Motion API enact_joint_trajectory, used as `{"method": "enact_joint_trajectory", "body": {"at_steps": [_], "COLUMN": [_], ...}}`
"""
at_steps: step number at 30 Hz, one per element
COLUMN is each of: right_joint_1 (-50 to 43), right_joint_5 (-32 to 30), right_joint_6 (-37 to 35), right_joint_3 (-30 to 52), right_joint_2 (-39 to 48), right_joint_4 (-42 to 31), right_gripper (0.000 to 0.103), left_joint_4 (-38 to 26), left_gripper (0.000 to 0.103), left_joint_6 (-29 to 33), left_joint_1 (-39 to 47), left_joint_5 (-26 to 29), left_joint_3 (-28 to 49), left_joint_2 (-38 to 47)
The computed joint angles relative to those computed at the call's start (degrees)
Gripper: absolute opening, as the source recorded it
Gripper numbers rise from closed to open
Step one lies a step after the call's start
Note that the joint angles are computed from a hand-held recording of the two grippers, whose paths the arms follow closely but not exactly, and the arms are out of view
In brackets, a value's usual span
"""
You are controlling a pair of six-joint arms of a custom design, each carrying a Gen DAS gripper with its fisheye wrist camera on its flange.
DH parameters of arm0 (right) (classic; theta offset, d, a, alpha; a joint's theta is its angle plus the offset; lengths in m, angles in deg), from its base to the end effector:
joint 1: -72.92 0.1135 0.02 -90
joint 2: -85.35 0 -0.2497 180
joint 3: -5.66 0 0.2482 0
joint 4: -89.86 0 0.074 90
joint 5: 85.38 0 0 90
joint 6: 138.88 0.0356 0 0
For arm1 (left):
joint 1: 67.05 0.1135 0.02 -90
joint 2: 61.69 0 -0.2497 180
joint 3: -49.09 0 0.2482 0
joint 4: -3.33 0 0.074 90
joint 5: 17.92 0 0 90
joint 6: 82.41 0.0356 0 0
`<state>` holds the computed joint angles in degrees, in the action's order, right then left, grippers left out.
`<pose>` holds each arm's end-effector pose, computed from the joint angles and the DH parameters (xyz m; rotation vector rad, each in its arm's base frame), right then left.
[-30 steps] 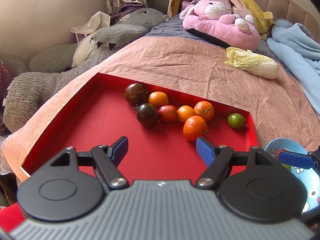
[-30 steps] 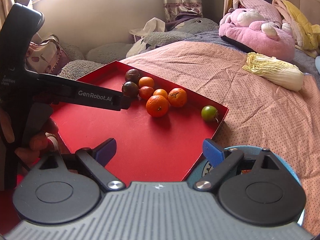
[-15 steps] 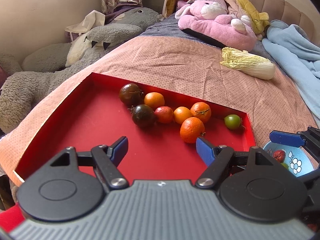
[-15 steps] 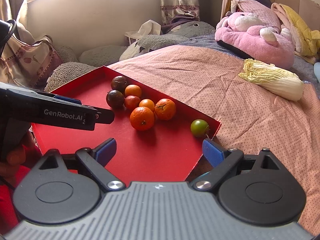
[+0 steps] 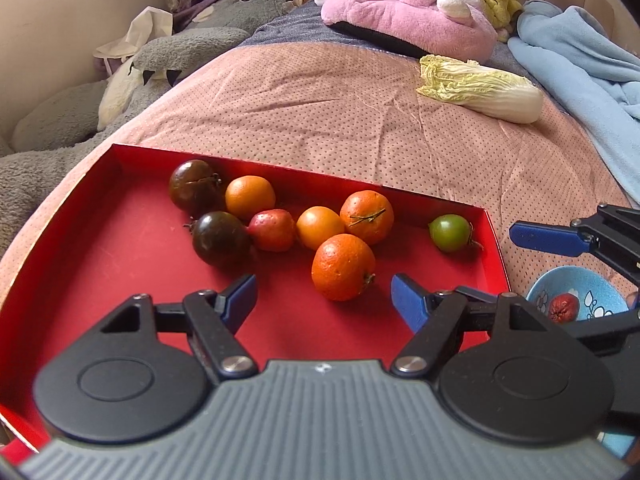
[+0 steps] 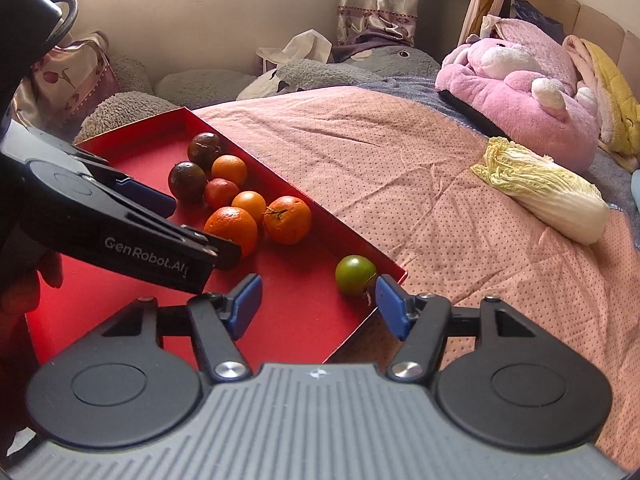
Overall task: Organize fruits
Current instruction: 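Grasp the small green tomato with the right gripper, then grasp the large orange with the left gripper while the right lifts the green tomato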
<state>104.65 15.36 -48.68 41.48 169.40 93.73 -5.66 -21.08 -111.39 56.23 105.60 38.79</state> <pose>0.2054 0.1192 0.1005 -0.5436 2.2644 0.0590 0.2280 -0.2092 0.1003 0.2213 2.4483 -0.2146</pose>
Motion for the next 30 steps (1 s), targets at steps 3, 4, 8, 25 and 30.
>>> {"method": "enact_joint_trajectory", "body": {"at_steps": [3, 4, 8, 25, 30], "right_joint_1": [-1.6, -2.1, -1.8, -4.9, -3.7], "right_joint_5": [-0.3, -0.7, 0.4, -1.4, -2.5], "right_joint_6": [-2.8, -3.5, -5.9, -3.3, 0.3], "right_joint_3": [2.8, 3.8, 6.8, 13.3, 10.2], "right_joint_2": [4.3, 5.8, 9.9, 18.1, 13.6], "right_joint_4": [0.5, 0.6, 0.2, -1.8, -2.1], "right_gripper": [0.063, 0.062, 0.06, 0.035, 0.034], "left_joint_4": [-1.1, -1.5, -1.7, -1.0, -0.6], "left_gripper": [0.069, 0.066, 0.057, 0.039, 0.039], "left_joint_6": [-0.4, -0.4, -0.8, -1.0, -1.2], "left_joint_1": [0.3, 0.5, 1.4, 2.4, 2.8], "left_joint_5": [0.1, 0.5, 2.3, 2.9, 1.9], "left_joint_3": [2.0, 2.7, 3.8, 2.2, 0.8], "left_joint_2": [2.1, 2.8, 4.2, 2.4, 0.8]}}
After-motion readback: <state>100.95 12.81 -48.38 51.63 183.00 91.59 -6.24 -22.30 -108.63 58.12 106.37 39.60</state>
